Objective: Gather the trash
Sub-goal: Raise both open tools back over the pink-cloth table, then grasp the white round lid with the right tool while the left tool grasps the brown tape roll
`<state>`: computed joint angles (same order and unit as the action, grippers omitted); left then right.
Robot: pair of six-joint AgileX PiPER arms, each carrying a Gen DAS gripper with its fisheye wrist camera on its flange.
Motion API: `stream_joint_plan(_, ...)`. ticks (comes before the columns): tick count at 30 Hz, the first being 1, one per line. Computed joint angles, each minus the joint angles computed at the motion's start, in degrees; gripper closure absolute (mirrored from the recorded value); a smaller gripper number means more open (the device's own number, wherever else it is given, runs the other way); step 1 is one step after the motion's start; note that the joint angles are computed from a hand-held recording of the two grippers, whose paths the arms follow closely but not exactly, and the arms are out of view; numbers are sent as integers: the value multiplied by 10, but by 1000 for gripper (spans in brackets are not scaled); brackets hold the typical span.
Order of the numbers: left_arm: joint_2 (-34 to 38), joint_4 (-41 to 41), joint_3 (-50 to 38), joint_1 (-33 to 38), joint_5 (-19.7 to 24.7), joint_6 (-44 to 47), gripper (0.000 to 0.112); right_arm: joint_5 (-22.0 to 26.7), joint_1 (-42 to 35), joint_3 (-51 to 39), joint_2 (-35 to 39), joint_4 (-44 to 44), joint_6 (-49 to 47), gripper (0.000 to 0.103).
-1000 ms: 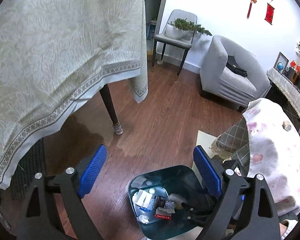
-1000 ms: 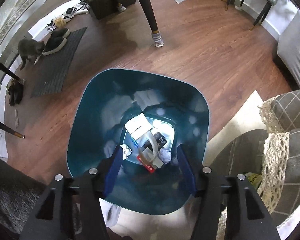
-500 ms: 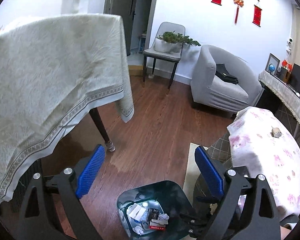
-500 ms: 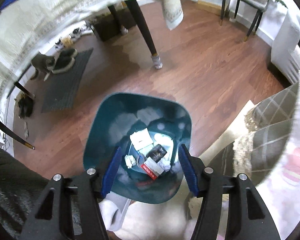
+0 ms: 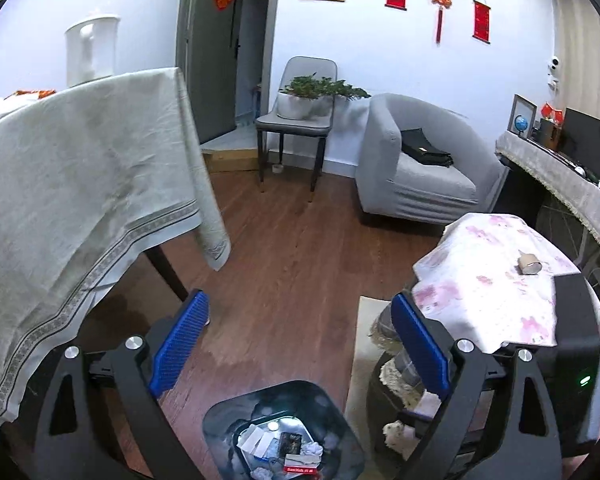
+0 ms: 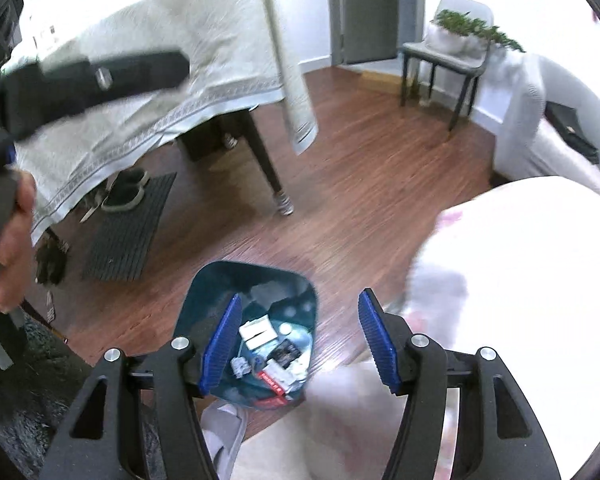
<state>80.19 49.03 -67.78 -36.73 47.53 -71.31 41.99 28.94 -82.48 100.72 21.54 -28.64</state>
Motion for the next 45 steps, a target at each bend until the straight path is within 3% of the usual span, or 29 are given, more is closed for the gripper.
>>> stream_joint_plan(9,78,4,-99,-44,0,13,18,2,-97,18,-39,19,-28,39)
stream_joint_plan(27,269,-56,-331,-79,14,106,18,25,-269,-6,-23,53,-83,36)
stream_joint_plan(37,369,-113,-474,-70,22,165,18,46,-306,-58,16,34,-79,36)
stream_joint_plan(45,476,-177,-650,-64,70,234,18,66,-304,-114,68,13,-72,36)
